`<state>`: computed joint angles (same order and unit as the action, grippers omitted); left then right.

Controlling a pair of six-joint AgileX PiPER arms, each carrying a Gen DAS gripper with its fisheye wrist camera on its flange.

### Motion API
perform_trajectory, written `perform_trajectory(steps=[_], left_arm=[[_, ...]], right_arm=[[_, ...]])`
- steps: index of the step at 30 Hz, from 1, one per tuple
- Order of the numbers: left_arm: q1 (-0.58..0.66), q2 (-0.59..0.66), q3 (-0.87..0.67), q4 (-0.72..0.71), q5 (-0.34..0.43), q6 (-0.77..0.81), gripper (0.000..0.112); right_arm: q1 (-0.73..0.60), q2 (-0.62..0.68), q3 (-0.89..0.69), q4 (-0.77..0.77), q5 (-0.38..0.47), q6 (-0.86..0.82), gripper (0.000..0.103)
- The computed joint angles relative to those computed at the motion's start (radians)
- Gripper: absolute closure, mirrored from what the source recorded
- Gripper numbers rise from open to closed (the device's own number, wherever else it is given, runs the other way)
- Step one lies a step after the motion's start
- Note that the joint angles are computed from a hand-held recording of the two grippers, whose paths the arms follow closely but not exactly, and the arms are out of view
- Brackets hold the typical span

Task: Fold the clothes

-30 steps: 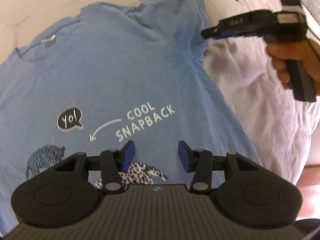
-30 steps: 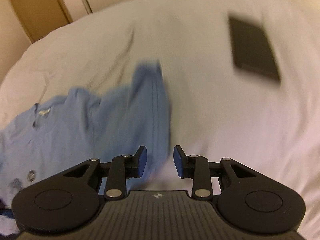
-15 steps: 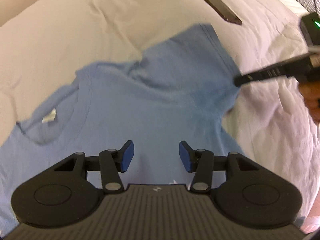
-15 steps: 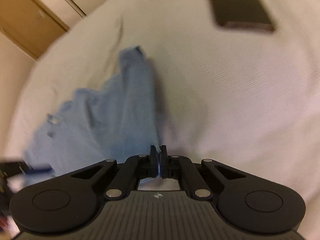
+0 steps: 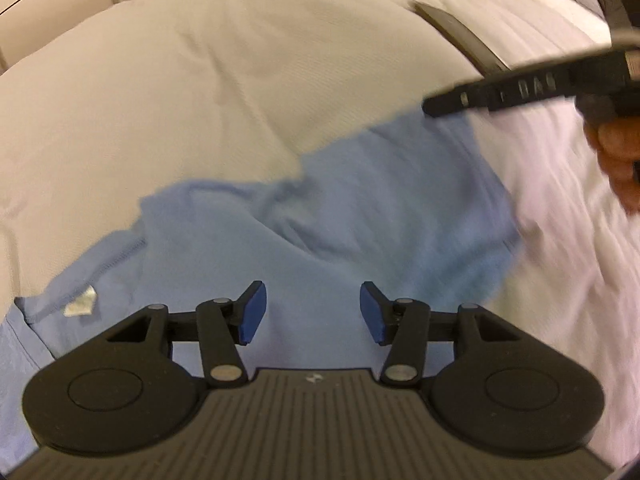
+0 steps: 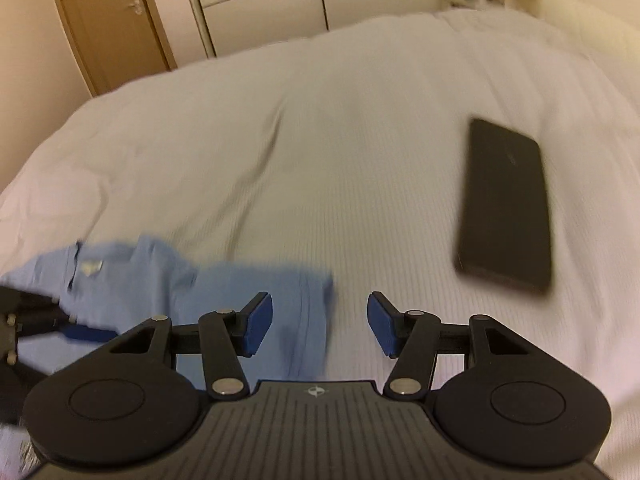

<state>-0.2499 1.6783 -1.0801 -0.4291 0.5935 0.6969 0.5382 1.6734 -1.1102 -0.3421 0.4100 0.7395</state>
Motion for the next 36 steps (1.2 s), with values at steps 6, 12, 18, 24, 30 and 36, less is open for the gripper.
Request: perform_trajectory(steps=[6,12,18,24,30,36], left_arm=[[0.023,0.145,-0.130,0.111,-0.058,-0.151,0.066],[0.058,0.135,-0.127,0.088,-0.082,-0.166,0.066],[0.246,-0.112,0.118,0.060,-0.046,-0.105,0.065],[0.671,-0.168,0.183,0.041,0.063,0.229,0.065],[1.099,0.046,-0.086,-0.012,0.252,0.480,0.057],[1.346,0.204,-0.380,-0.048,0.495,0.591,0.065]], right_arm=[[-0.025,0.140,-0.159,0.062,0.082,-0.228,0.103],[0.097,0.091,-0.092,-0.400,0.195,0.178,0.103],[0.221,0.034,-0.082,-0.466,0.248,0.312,0.083],[0.347,0.022,-0.132,-0.207,0.249,0.186,0.072],[0.493,0.133,-0.293,-0.098,0.347,0.165,0.072],[0.644,0.271,-0.503,-0.114,0.562,0.318,0.072]])
